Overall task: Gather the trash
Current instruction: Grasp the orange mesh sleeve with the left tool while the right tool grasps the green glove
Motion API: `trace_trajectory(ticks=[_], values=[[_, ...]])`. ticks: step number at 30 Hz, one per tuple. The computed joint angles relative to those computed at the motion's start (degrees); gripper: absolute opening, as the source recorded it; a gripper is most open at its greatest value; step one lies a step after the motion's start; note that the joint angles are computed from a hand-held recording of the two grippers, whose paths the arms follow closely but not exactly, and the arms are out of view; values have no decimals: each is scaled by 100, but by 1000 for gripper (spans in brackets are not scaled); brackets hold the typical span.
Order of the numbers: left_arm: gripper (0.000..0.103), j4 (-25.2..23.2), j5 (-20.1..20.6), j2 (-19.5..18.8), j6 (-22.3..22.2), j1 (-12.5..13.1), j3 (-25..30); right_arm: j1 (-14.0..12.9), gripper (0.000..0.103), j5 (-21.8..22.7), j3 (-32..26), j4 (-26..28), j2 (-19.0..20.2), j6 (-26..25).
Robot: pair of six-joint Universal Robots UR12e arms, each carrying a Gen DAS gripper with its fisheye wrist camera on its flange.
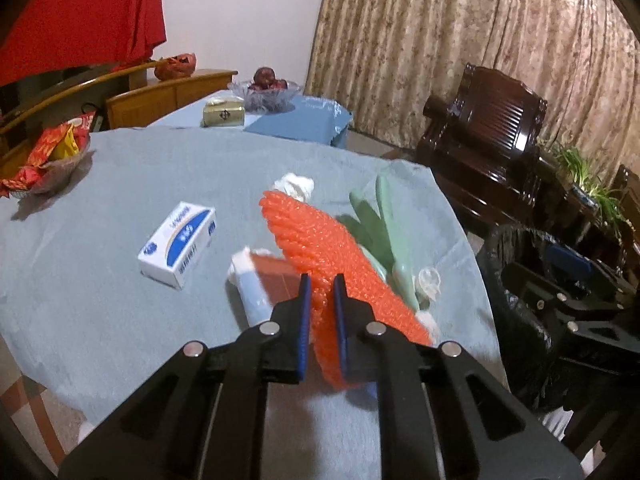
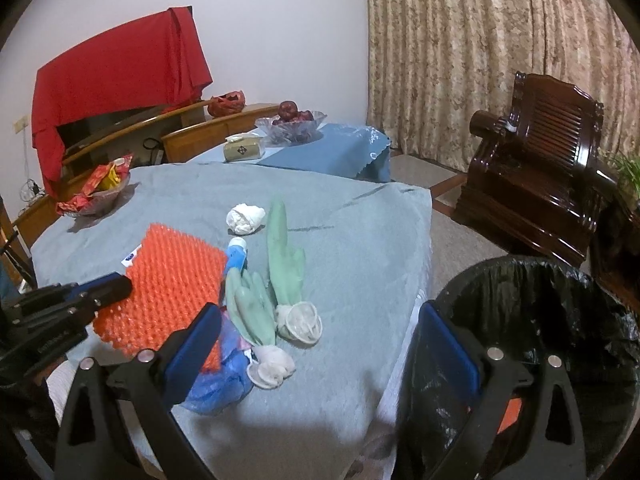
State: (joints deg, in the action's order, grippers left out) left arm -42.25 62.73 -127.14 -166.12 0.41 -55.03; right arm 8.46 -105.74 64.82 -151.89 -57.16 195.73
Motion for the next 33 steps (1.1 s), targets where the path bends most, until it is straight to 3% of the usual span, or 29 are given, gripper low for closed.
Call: trace_trajectory(ticks=[9,15,21,24,25,29,33], values=[[10,185,90,-463,-353,-63,755,-70,96,143,-802,158,507,30],[10,8,243,-729,-372,-67,1170,-119,85,365,-1477,837,952,35],[10,-157,235,-883,-309,-55,1406,-173,64,651,-2121,1557,1366,15],[10,-268,211,-958,-338,-52,1525,-228,38,921,-2440,1942,1550,-20],[10,-280,196,-974,-336,-51,1546,-251,22,1066,-2477,1978,1568,-31],[10,-282,115,-1002,-322,-54,1606,-294,13,1295,-2414,1850,1514,-107],[10,-238,12,-1009,-345,-58,1640,-320,12,1300,-2244,1569,1365,-49]])
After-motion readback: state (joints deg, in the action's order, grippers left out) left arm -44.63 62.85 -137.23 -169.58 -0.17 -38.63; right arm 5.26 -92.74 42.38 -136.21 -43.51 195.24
